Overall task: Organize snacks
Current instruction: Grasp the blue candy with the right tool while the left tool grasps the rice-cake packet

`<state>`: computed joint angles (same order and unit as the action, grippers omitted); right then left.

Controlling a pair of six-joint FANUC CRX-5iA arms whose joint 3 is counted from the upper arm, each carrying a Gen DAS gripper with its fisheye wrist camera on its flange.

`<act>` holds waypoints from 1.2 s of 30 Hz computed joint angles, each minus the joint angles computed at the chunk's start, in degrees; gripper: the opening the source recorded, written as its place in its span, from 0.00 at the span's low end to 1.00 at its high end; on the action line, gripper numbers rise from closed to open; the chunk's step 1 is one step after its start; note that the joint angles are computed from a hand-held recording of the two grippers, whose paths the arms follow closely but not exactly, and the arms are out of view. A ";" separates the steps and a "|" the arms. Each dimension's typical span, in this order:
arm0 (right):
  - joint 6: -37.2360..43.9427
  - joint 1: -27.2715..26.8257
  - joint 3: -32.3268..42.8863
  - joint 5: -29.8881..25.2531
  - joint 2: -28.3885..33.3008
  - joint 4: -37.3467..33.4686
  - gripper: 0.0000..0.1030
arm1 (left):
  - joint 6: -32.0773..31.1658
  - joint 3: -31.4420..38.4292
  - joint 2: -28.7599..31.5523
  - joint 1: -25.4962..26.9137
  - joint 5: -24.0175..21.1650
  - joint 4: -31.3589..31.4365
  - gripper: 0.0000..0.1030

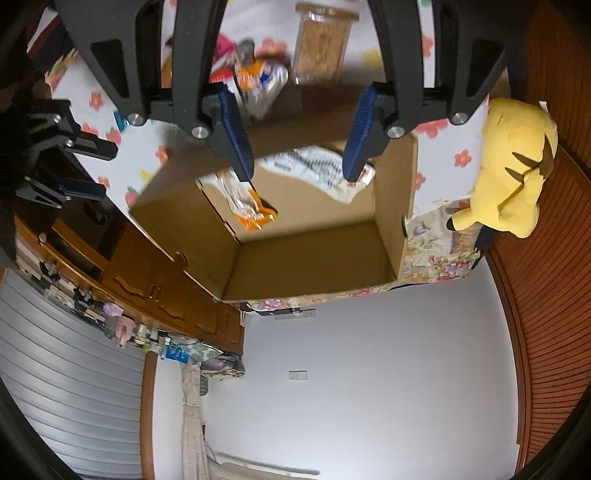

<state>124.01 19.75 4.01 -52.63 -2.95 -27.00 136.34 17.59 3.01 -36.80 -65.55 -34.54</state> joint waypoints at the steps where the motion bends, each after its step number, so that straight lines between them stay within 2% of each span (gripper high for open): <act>1: -0.28 -0.09 -0.86 -0.05 -0.41 0.25 0.65 | 0.51 -0.79 -0.60 -0.83 -0.19 -0.42 0.50; 7: -0.90 -1.43 -5.56 0.94 -1.43 1.09 0.64 | 4.06 -5.98 -2.95 -3.37 -0.16 -0.49 0.53; 14: -2.11 -3.08 -8.03 2.28 0.59 2.45 0.64 | 4.38 -10.92 -2.30 -1.19 1.58 3.37 0.55; 21: -2.43 -4.01 -7.24 0.39 2.80 1.23 0.64 | 5.09 -14.23 -1.62 0.79 3.89 5.46 0.56; 29: -3.93 -2.10 -9.24 2.52 2.44 3.81 0.64 | 4.35 -16.01 -0.82 2.67 5.39 7.73 0.57; 31: -3.65 -2.05 -9.44 3.10 2.47 3.72 0.64 | 4.25 -15.95 -0.42 2.95 5.05 7.87 0.60; 36: -5.98 0.90 -12.86 7.68 0.96 8.77 0.64 | 3.02 -15.63 0.96 3.65 4.81 9.13 0.64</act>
